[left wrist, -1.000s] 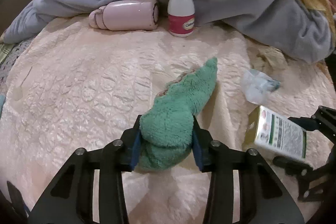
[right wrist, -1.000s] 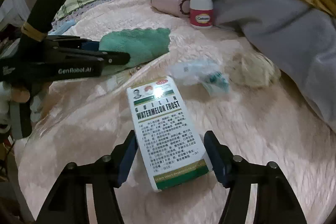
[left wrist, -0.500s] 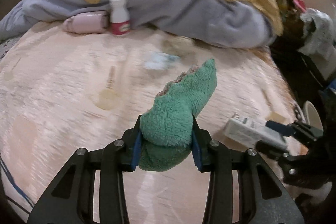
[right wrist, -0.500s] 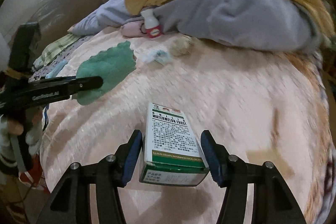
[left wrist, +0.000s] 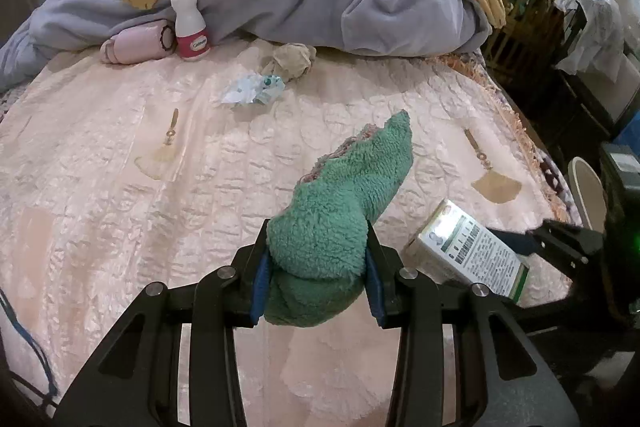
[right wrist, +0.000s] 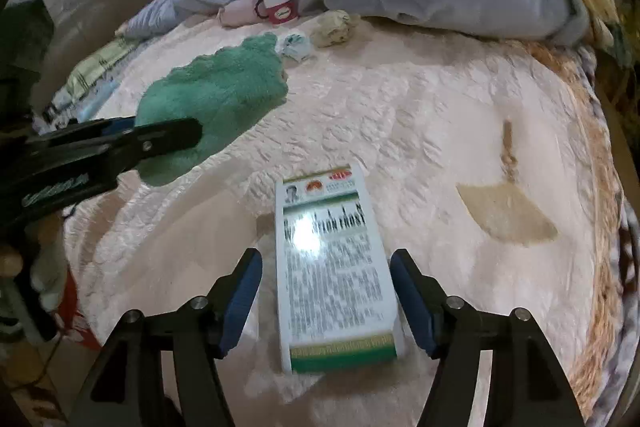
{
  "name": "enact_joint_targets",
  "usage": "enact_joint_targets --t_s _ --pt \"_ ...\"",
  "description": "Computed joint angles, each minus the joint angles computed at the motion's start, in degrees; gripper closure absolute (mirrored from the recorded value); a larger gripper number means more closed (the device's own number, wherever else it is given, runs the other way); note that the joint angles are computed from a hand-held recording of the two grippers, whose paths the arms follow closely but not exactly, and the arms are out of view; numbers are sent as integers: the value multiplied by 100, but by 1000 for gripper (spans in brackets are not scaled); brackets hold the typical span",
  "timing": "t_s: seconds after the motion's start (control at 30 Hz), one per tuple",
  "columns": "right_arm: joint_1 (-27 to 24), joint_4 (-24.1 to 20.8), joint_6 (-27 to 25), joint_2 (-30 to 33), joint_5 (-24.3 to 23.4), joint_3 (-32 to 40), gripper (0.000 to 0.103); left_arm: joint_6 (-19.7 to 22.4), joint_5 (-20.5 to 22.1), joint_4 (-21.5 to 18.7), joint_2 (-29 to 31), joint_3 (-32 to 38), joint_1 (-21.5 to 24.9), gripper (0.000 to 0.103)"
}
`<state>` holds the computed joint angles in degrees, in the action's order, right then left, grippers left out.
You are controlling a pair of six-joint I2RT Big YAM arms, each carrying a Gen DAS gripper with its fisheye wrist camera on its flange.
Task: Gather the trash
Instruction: 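Carry the green cloth and medicine box over the white bucket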
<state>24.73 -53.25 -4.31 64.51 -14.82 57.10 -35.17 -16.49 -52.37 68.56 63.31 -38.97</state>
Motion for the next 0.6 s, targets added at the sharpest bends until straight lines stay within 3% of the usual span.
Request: enact_joint_targets --t_s 0.07,0.27,0.6 --pt "97 151 -25 16 232 -26 51 -15 -34 -26 9 14 -65 66" --pt "-303 298 -35 -499 -12 -357 51 -47 -122 -41 127 194 -330 66" --pt "-1605 -191 -384 -1604 -578 -647 51 5 -278 -57 641 887 -1015 66"
